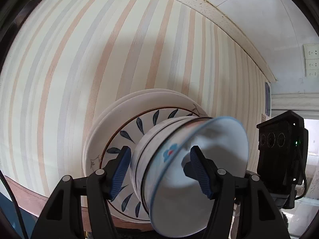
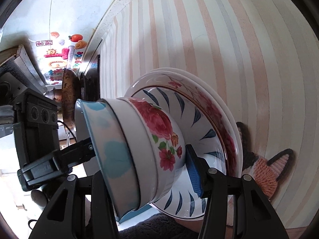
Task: Organize plates and bowls
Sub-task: 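Lower the bowls onto the blue-striped plate and open the right gripper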
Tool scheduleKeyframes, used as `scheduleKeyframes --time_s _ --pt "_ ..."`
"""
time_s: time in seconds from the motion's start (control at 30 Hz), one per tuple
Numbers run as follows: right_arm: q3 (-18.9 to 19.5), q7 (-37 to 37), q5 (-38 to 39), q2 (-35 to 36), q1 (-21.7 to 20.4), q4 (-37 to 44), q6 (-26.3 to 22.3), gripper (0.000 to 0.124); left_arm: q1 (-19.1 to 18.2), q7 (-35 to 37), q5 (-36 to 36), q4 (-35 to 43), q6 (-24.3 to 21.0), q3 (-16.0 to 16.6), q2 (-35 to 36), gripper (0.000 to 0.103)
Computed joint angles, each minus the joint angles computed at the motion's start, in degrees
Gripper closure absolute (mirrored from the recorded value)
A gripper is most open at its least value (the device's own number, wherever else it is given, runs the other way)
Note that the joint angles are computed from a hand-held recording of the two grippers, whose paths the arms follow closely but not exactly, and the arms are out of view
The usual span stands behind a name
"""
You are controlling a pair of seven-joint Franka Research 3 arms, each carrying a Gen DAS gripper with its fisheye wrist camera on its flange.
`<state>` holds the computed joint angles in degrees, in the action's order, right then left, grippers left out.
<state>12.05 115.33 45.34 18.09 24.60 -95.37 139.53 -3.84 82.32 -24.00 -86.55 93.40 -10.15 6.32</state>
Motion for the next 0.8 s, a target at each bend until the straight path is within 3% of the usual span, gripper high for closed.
scheduleKeyframes --time_s 0.13,0.27,0.37,0.47,0.53,0.6,0.7,0.8 --pt "-0.17 0.29 -0.35 -0.68 0.17 -0.67 0.42 0.070 -0.74 -0.50 3.67 -1.33 1.66 -0.09 -1.85 0.044" --pt "-1.24 2.26 -5.36 -1.61 1.00 -0.07 -0.83 0.070 -1.97 -2.32 9.74 -3.62 3.91 -0.08 -4.97 0.042" --pt "-2.28 4.43 -11.40 -2.64 1.98 1.16 -2.51 0.069 -2.66 -3.47 12.80 -5.78 5.73 0.07 -7.60 0.042" --pt "-3.90 8.33 -22.09 -3.61 3.78 3.91 -6.80 0.059 -3.37 -4.40 15.15 -7.38 6.76 0.14 -9.84 0.042" --pt "-4.29 9.95 -26.85 -4.35 4.51 5.07 -8.65 0.053 -3.68 -5.43 16.47 -9.47 9.09 0.29 -12.40 0.039" --pt "-4.66 11.78 -32.04 -5.23 5.41 6.35 -10.85 0.042 -4.03 -5.82 18.48 -11.93 12.43 0.36 -15.30 0.029" --pt "-4.92 14.69 -40.30 -6.48 7.09 8.26 -13.75 0.036 -4.61 -5.91 21.64 -14.68 16.33 0.52 -19.26 0.015" --pt "-4.92 18.90 -48.39 -7.98 8.87 9.38 -15.74 0.033 -5.14 -4.99 22.39 -16.33 18.47 1.28 -22.54 0.014"
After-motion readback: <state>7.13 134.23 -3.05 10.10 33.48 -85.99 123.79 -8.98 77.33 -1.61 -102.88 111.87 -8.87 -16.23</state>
